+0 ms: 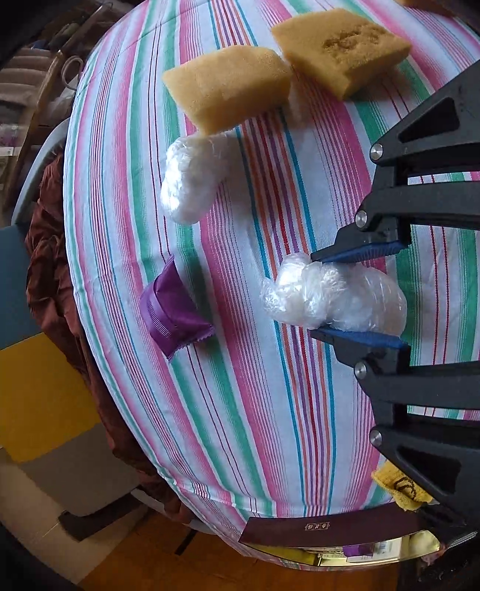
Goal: Organize objects
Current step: 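Lift the sock roll with the left tool while the right tool grasps a plastic-wrapped bundle, then carry the sock roll into the gold box and open the left tool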
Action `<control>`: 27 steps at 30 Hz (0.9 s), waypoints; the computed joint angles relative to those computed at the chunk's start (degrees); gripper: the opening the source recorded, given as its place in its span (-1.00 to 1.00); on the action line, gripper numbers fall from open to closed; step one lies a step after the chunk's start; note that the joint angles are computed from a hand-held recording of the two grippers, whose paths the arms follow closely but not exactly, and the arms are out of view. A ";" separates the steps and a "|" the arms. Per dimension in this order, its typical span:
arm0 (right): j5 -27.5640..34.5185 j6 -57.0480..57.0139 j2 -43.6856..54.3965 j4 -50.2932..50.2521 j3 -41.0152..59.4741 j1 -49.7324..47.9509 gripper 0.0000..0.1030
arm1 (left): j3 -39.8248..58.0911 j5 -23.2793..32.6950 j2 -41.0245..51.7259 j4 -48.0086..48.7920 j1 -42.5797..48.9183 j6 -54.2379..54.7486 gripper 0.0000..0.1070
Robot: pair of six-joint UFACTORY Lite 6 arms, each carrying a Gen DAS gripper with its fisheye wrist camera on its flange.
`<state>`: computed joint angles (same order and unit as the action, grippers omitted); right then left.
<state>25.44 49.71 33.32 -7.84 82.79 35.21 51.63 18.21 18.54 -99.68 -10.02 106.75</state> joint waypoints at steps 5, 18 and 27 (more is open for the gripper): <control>0.40 1.45 -0.03 -1.53 0.01 0.48 -0.36 | -2.09 0.38 -1.26 -4.41 0.12 5.02 -0.30; 8.37 6.29 4.36 -14.37 6.87 4.64 -0.36 | -8.14 3.45 -13.53 13.39 3.45 -10.75 -0.36; 10.79 7.22 6.35 -17.89 9.67 5.69 -0.36 | -6.62 21.53 -27.12 32.41 25.65 -27.30 -0.36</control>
